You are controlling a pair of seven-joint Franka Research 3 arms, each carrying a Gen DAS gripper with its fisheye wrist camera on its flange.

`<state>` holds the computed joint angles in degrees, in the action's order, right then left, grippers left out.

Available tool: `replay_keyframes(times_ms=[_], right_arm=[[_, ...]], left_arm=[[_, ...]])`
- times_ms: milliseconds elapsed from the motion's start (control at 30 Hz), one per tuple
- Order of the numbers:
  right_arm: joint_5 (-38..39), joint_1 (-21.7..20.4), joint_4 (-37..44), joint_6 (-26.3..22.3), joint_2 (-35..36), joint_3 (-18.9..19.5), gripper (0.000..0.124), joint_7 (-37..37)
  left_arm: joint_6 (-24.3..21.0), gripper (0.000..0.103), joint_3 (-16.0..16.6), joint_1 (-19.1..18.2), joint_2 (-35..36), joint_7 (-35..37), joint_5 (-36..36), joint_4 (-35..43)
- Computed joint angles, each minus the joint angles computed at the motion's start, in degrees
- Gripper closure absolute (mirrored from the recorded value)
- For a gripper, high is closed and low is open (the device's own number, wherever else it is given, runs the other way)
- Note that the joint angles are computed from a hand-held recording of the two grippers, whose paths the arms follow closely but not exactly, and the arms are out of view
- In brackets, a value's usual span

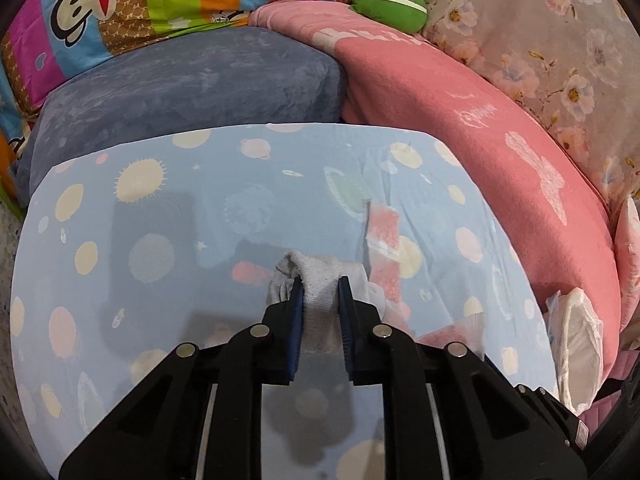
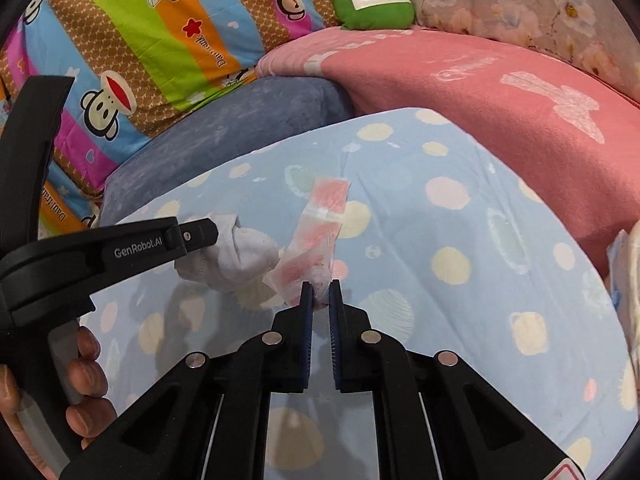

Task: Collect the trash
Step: 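Grasp the grey sock with the left gripper while the right gripper grasps the pink strip, then carry the sock and pink strip into the bin and open both grippers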

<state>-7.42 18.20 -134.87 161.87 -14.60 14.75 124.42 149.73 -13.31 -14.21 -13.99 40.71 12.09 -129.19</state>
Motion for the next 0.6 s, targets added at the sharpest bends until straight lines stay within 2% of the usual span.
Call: replay_keyframes(times_ms=[267,600], right_arm=[[1.8,-4.5,-7.0,-1.3,-13.4,-1.7,0.116,-1.5],[4.7,-12.8,-12.3,-5.3,-28.5,-4.4,0.116,-8.9]], left_arm=[[-3.6,0.087,-4.2,-2.6,1.9,-3.5,4.9,7.0],[-9.3,0.087,-8.2,-9.0,10.8,-8.5,14.1,20.4]])
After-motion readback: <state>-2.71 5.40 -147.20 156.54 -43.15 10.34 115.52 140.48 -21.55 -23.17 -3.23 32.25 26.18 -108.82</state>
